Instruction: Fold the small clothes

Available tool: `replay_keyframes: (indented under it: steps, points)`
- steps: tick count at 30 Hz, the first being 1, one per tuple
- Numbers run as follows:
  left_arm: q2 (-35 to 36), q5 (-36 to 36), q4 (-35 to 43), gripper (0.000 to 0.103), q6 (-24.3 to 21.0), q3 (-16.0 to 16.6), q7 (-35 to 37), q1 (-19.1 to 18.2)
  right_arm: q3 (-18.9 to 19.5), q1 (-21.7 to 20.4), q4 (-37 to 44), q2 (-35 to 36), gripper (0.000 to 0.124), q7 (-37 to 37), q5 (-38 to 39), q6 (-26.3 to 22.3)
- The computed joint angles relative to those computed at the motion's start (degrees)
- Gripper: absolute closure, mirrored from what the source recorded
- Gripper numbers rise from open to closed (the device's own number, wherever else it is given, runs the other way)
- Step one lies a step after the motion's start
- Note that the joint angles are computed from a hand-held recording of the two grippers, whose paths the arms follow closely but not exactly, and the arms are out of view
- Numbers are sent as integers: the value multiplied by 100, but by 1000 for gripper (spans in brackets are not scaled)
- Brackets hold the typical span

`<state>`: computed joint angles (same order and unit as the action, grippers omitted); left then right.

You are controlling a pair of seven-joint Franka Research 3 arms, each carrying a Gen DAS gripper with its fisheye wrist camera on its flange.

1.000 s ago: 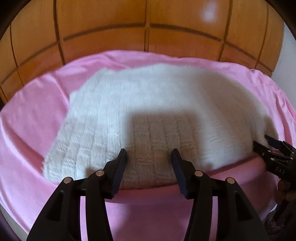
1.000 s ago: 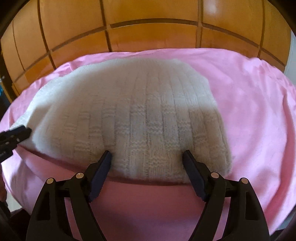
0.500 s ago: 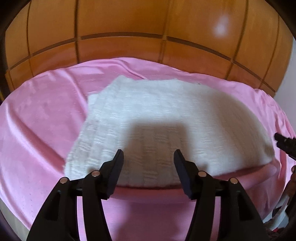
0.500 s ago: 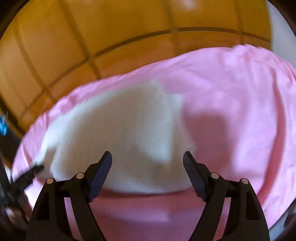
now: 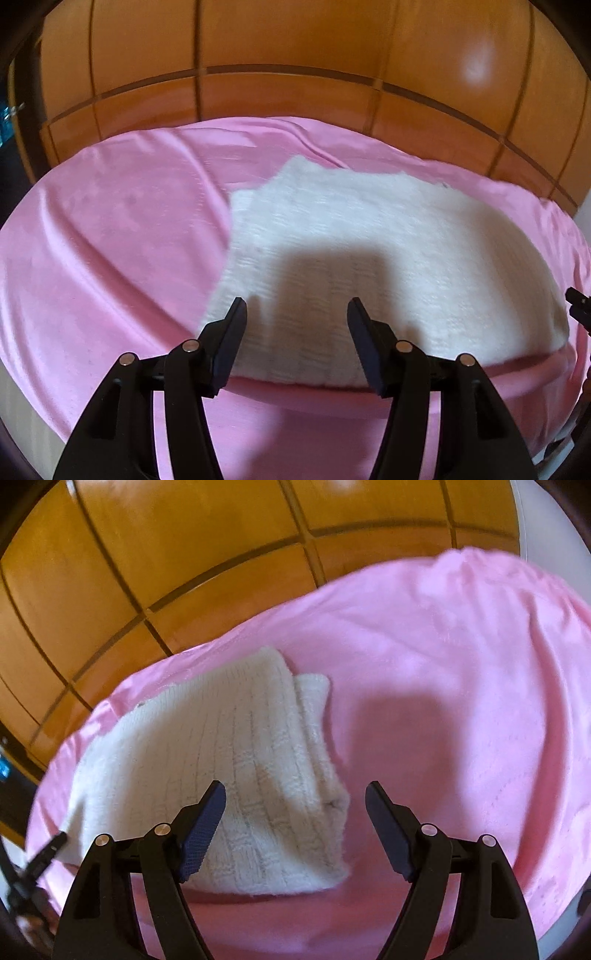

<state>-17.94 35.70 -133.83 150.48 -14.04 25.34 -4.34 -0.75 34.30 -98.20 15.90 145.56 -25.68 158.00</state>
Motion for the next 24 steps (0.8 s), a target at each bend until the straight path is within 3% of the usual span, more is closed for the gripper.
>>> replay_keyframes:
  steps: [2,5,11,24]
  points:
    - [-42,89,-30,47,-49,-5,-57,61,154,-51,148,97,46,-391,175,64]
    - [35,71,26,47,-229,28,-43,91,57,153,525,320,46,-544,1,-176]
    - [151,18,156,47,-465,52,24,44,69,173,1331,970,46,-909,638,-1010]
    - [237,204,414,42,-374,-14,109,-99,-26,80,831,717,46,-1130,1103,-180]
